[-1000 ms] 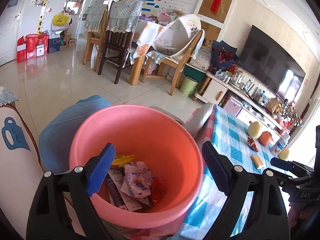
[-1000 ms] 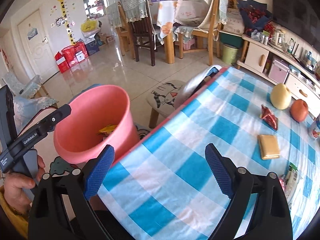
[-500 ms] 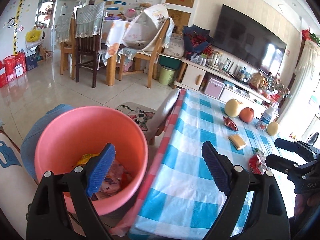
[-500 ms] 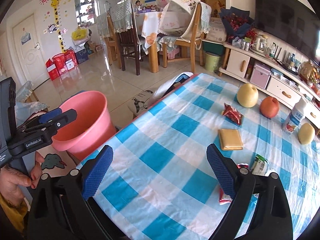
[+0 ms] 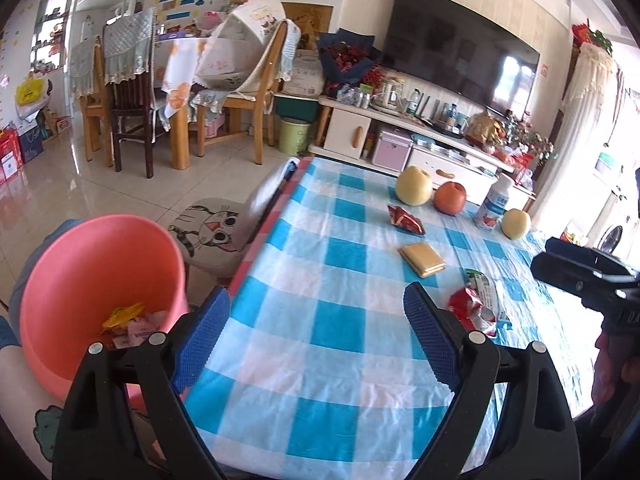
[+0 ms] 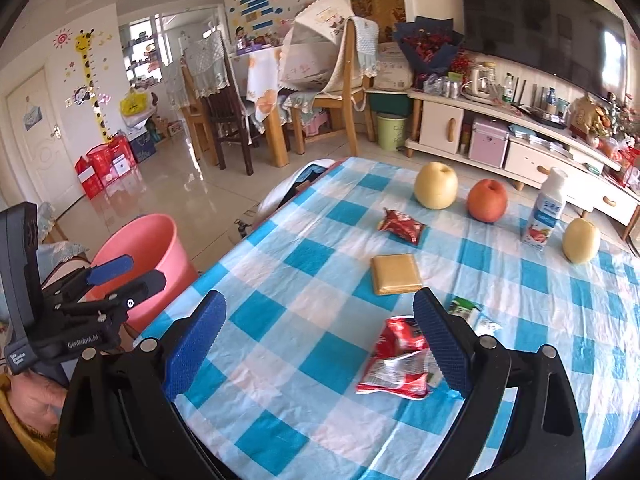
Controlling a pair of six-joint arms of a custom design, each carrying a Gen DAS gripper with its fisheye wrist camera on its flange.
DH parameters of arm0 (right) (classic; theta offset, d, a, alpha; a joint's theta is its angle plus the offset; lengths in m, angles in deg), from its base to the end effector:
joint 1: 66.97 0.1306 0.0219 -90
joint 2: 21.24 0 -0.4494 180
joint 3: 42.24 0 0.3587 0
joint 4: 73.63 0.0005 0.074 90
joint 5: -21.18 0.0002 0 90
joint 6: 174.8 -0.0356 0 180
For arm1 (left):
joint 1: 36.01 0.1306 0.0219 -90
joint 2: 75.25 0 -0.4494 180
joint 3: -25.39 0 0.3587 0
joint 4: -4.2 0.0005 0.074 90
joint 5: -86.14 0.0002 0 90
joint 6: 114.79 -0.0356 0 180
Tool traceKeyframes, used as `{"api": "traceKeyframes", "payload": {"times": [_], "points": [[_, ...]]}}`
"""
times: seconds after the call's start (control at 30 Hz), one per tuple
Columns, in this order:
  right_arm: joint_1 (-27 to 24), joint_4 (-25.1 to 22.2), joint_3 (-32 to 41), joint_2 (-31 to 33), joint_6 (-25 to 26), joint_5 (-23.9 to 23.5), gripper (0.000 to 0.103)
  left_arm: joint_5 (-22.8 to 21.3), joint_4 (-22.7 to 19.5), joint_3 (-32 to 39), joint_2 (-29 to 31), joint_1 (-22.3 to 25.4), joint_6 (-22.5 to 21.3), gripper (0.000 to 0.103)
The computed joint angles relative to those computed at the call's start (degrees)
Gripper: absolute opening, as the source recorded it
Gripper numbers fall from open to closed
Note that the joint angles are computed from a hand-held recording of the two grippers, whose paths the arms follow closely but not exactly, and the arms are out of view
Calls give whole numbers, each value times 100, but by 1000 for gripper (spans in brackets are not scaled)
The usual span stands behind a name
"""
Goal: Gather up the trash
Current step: 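Move both tools back over the remaining snacks on the table, then grasp a red wrapped snack with left tool while right tool approaches the white barcode bag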
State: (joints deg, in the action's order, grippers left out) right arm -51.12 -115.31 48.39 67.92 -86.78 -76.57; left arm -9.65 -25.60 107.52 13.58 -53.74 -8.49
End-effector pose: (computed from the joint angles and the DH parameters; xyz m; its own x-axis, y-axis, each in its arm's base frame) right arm 0.4387 0.1290 0.5185 -0.6334 -0.1443 -0.7602 -0.3480 0.9306 0.1134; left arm 0.4361 -0.1362 0.4728 -0.6072 -0.0990 -0.7884 0.0576 0.9841 -0.1680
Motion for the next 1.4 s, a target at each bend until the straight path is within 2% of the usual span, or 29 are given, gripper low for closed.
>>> {"api": "traceKeyframes", "payload": {"times": [0.47,0.6,0.73,0.83,0.97,1.13,1.4], "points": [[-840,57,-35,-165,-21,-155,94,-252,-330,568,471,-710,-65,89],[-1064,-79,38,-126,59,-111,94,-380,-470,910,731,-842,34,89],[-1341,-381,201,11,83,-107,94,-526,-542,1406,1146,-958,-172,89],[-1545,-554,282,95,41,-108,94,-420,-679,1959,1598,-991,-393,89],[-1726,-669,339,176,82,-8,94,-166,-1163,2862,2332,-950,-590,89],[-1773,-771,363,313,239,183,94,37,-1881,4096,3285,-825,-435,89],[-1825,-1133,525,588,263,-72,94,214,-2983,6020,4499,-720,-324,89]]}}
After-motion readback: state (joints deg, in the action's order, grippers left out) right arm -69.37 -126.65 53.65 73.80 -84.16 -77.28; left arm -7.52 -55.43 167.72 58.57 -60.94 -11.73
